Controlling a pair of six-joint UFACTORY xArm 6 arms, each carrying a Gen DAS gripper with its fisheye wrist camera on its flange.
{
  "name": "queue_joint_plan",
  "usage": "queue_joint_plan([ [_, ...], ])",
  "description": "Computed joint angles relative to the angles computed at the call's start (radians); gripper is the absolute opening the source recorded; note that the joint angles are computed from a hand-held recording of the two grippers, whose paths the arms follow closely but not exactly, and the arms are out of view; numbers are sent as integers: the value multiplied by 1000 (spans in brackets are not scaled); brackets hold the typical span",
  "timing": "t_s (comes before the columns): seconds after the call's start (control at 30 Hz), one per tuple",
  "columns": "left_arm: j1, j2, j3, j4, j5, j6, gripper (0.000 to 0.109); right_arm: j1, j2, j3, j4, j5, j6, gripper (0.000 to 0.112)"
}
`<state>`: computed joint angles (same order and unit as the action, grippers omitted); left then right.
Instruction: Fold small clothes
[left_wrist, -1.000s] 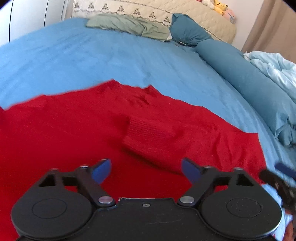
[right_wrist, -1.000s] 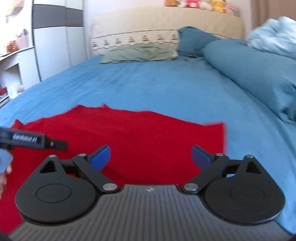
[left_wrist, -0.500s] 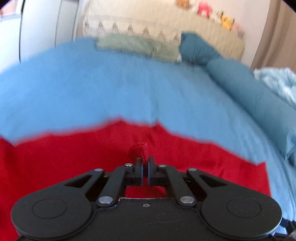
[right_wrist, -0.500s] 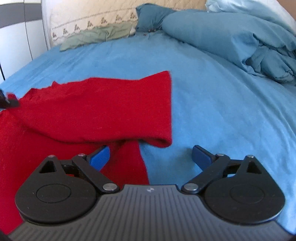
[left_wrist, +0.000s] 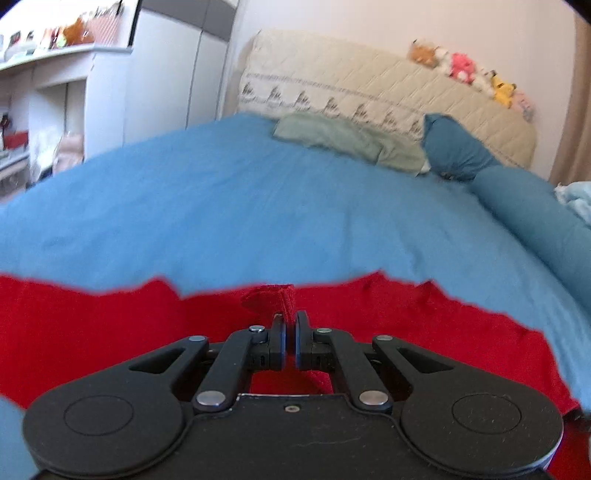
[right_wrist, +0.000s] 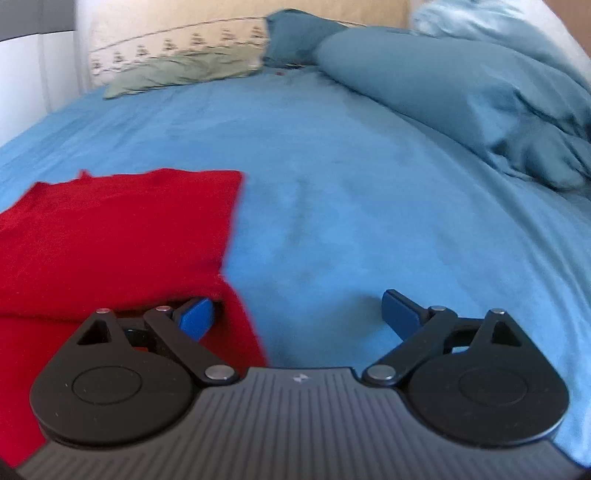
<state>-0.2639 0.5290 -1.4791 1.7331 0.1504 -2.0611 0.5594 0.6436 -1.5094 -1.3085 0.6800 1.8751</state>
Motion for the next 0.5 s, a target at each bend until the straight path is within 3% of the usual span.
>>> queue_joint_plan([
  [0.13,10,-15,56,7,-17,7,5,-26,-45,71,-43,-55,40,103],
  [0.37,6,-94,203,-268,30,372,15,-34,-48,67,-18,-72,-29,103],
  [0.43,-2,-117,233,-313,61,429,31,-37,-63,80,-3,-83,-64,103],
  [0.5,-1,-160,271,-276,70,399,42,-28,-90,100,15,-68,-110,103],
])
